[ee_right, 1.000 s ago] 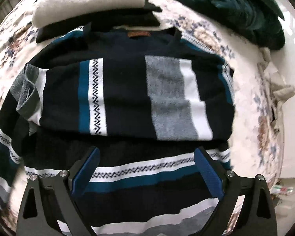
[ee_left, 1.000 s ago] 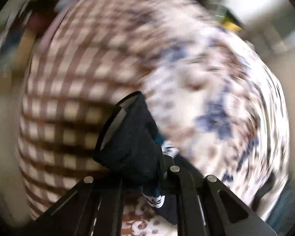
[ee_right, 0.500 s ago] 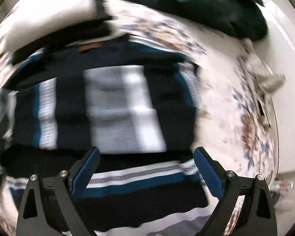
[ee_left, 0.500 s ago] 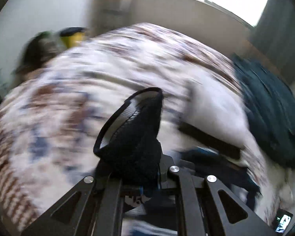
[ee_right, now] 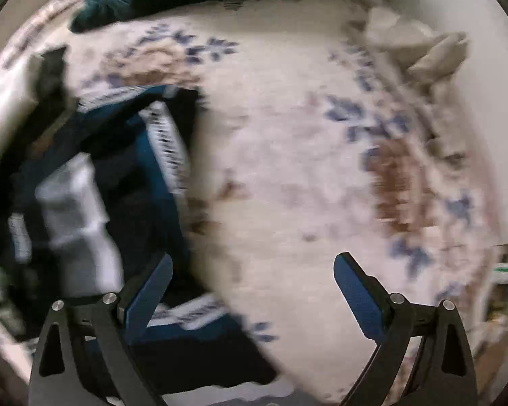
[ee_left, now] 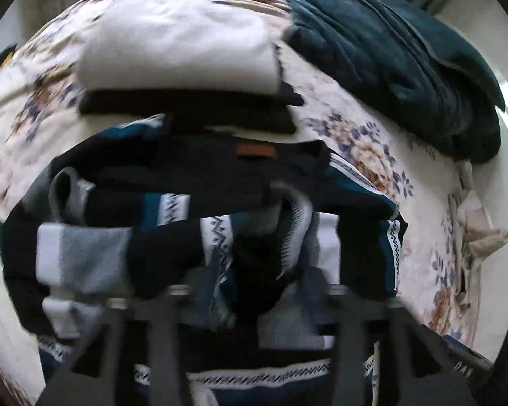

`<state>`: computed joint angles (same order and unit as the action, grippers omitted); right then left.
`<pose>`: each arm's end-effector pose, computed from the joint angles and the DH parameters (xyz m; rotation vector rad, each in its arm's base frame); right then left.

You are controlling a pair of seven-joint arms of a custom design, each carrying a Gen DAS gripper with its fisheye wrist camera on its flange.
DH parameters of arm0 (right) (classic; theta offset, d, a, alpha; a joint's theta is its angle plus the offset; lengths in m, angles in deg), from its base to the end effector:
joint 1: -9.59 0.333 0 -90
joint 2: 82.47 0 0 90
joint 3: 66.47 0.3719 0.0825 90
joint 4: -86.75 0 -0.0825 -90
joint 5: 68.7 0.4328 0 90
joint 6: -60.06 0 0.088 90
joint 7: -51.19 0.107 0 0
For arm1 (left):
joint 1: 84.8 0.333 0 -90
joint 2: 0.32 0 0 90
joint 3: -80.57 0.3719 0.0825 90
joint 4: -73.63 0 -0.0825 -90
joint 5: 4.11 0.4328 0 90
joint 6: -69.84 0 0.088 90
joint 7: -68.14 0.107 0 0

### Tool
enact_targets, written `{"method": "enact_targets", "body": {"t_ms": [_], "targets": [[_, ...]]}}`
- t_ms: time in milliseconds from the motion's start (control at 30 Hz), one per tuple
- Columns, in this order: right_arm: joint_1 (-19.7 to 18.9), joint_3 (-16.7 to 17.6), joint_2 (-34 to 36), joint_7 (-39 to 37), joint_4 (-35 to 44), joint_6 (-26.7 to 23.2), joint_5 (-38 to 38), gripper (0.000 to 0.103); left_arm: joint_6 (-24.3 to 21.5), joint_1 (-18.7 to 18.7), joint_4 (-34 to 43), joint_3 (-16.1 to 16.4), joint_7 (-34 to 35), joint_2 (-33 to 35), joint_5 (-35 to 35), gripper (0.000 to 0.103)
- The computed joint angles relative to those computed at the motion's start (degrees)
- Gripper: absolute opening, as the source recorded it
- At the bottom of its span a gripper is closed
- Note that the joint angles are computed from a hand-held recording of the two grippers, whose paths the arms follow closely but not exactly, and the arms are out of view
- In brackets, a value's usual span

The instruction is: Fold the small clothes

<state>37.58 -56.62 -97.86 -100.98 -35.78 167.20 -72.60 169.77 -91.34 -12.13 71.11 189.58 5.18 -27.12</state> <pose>0.3998 0.3129 0.5560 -0.2905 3.0684 -0.1469 0.6217 -0.2087 0.6843 1.1250 -2.7201 0.6313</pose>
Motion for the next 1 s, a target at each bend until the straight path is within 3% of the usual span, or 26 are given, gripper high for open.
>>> {"method": "enact_targets", "body": {"t_ms": [67, 100, 333, 433, 500, 533, 567, 600, 633, 667, 767, 867, 1000], "targets": [[-0.2, -0.4, 0.9, -2.6, 0.6, 3.2, -1.4, 0.098, -0.6, 1.2, 2.4, 1.0, -0.5, 1.2, -0.1, 0.087], [-0.4, -0.7, 1.9, -4.5, 1.1, 5.7, -2.3, 0.098, -0.2, 1.9, 3.6, 1.6, -0.7, 1.7, 0.4, 0.089], [-2.9, -2.2, 12.1, -14.8, 6.8, 23.7, -6.6, 0.098, 3.9, 6.2, 14.7, 5.0, -5.6, 8.2, 8.4, 0.089], [-4.5, -3.0, 16.7, -18.3, 9.4, 26.1, -6.1, 0.098, 6.5, 7.3, 16.6, 6.3, -7.7, 10.1, 13.2, 0.089], [-5.8, -3.3, 19.9, -23.1, 10.4, 28.8, -1.9, 0.097, 7.3, 7.7, 17.0, 7.2, -9.8, 11.1, 16.7, 0.089], [-6.6, -3.3, 21.0, -25.1, 10.0, 31.7, 0.4, 0.089, 7.6, 7.9, 16.9, 7.3, -10.6, 11.3, 17.7, 0.089], [-7.5, -2.9, 22.4, -28.5, 9.8, 35.0, 4.6, 0.063, 7.7, 8.1, 16.8, 7.4, -11.2, 11.5, 18.3, 0.089], [-7.8, -2.7, 23.2, -29.4, 10.3, 35.1, 5.7, 0.045, 7.9, 8.2, 16.4, 7.5, -12.0, 11.5, 19.2, 0.089], [-7.7, -2.7, 23.9, -29.4, 11.9, 32.4, 4.9, 0.017, 8.2, 8.3, 16.0, 7.4, -12.5, 11.6, 19.5, 0.089], [-7.1, -2.9, 23.4, -27.2, 11.8, 32.4, 1.8, 0.010, 8.6, 8.4, 15.3, 7.3, -12.8, 11.3, 19.6, 0.089], [-5.5, -3.3, 19.3, -19.0, 10.5, 29.9, -5.7, 0.008, 9.0, 8.2, 13.5, 6.7, -13.4, 10.6, 19.6, 0.089], [-4.5, -2.3, 14.0, -12.0, 9.4, 20.9, -10.3, 0.008, 9.0, 7.6, 13.0, 6.2, -13.9, 10.6, 19.8, 0.089], [-4.1, -1.6, 8.4, -10.1, 6.9, 11.7, -10.3, 0.008, 8.6, 6.6, 12.3, 5.2, -14.0, 10.4, 18.4, 0.089]]}}
